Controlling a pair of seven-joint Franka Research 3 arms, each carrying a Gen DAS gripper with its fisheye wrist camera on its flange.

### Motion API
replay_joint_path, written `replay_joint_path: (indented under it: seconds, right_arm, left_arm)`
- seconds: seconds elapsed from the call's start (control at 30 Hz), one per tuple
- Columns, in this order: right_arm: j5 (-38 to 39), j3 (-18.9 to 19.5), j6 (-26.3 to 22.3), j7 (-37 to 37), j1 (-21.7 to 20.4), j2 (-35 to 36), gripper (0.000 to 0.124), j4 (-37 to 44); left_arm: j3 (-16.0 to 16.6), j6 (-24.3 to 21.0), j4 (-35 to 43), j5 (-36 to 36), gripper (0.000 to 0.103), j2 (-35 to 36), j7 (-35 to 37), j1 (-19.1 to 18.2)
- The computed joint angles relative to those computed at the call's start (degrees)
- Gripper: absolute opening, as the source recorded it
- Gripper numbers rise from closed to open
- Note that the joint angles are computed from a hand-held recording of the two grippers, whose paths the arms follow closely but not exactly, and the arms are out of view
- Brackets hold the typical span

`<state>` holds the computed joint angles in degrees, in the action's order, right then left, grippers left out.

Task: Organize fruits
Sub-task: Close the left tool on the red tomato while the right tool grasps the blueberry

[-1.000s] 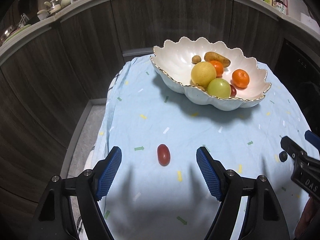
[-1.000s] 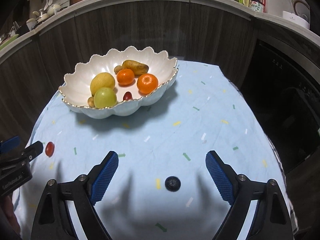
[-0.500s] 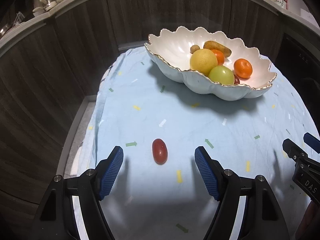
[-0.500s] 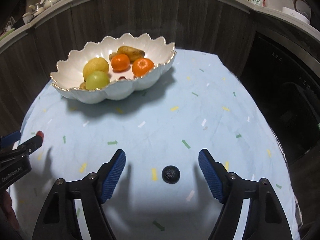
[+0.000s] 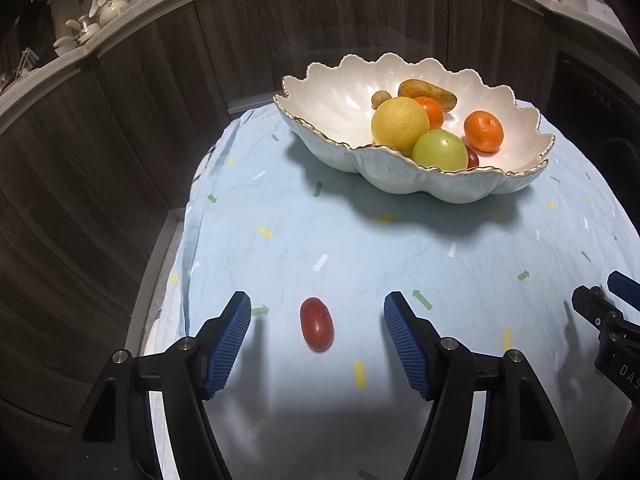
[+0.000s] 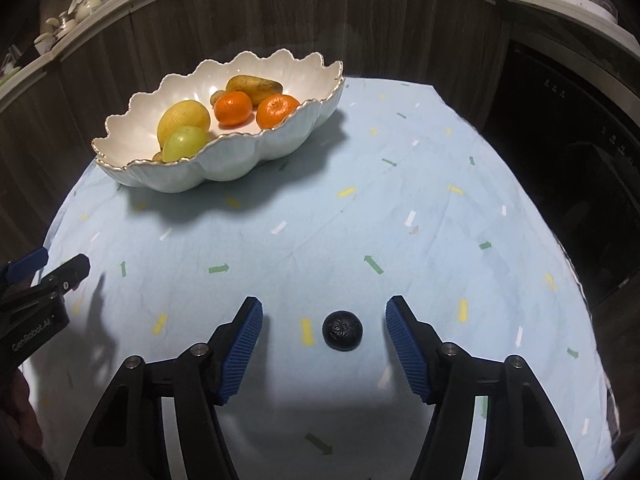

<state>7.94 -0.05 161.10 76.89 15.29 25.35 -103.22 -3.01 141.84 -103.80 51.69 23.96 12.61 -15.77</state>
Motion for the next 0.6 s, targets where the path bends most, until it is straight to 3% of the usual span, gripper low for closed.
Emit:
replay_joint_path:
  seconds: [0.33, 0.5, 0.6]
  right_arm:
    - [-0.23, -0.26, -0.80, 0.50, 0.20, 0.57, 0.054, 0.44]
    - [-0.15, -0.05, -0.30, 0.20, 0.05, 0.60, 0.049, 0.17]
    - [0.05, 0.06, 0.21, -0.03, -0.07, 0.53, 0.043, -0.06]
  left_arm:
    - [0.30, 1.04, 0.98, -1.53, 0.050, 1.44, 1.33, 0.36]
    - [0.52, 1.44, 0.37, -1.83, 0.047, 1.44, 0.22, 0.17]
    - [0.69, 2.45, -0.15, -1.45, 0.036, 1.39, -0.41, 0.10]
